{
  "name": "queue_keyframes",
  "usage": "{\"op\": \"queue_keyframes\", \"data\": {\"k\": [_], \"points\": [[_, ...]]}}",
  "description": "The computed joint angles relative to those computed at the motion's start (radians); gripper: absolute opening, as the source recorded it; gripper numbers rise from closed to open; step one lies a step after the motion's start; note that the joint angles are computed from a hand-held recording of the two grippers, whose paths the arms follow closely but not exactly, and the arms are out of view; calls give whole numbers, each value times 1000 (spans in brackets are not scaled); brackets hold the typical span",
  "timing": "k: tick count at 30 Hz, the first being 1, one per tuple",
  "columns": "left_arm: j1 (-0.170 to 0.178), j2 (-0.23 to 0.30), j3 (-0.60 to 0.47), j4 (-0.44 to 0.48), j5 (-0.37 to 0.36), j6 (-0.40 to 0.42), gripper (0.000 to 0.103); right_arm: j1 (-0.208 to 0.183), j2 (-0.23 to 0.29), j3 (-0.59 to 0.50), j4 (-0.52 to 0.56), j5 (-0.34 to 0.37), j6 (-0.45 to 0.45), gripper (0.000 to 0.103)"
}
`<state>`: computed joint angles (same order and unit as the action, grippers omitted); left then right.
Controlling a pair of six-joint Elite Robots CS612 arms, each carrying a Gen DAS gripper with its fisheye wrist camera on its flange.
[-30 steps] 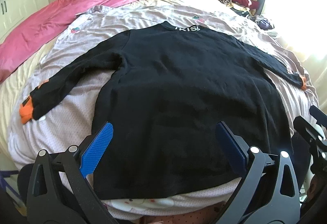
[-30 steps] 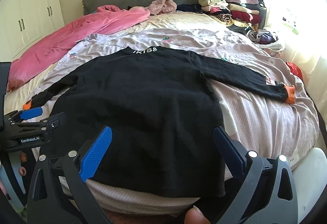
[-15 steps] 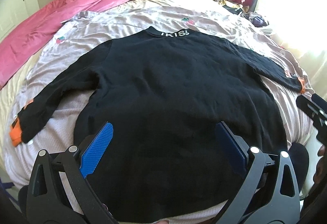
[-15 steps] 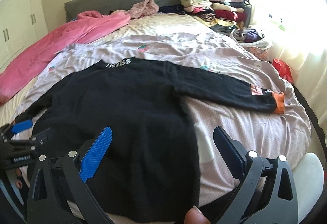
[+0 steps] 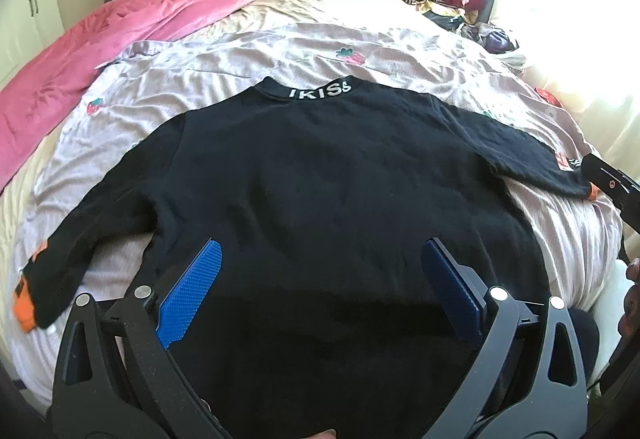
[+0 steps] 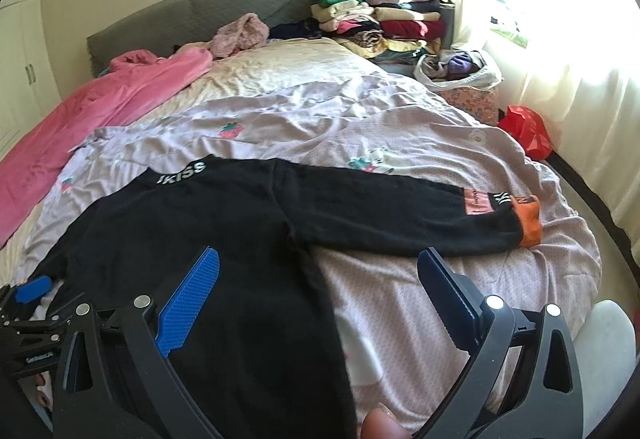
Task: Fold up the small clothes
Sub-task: 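Move the right gripper to the orange cuff of the nearest sleeve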
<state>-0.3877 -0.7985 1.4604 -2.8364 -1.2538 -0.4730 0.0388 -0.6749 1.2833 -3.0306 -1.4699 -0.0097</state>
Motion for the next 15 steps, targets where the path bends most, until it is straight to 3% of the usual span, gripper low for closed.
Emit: {"op": "queue_keyframes", "data": {"k": [15], "points": [[19, 83, -187, 103, -19, 12, 94, -35, 87, -190, 127, -67, 164, 99]]}}
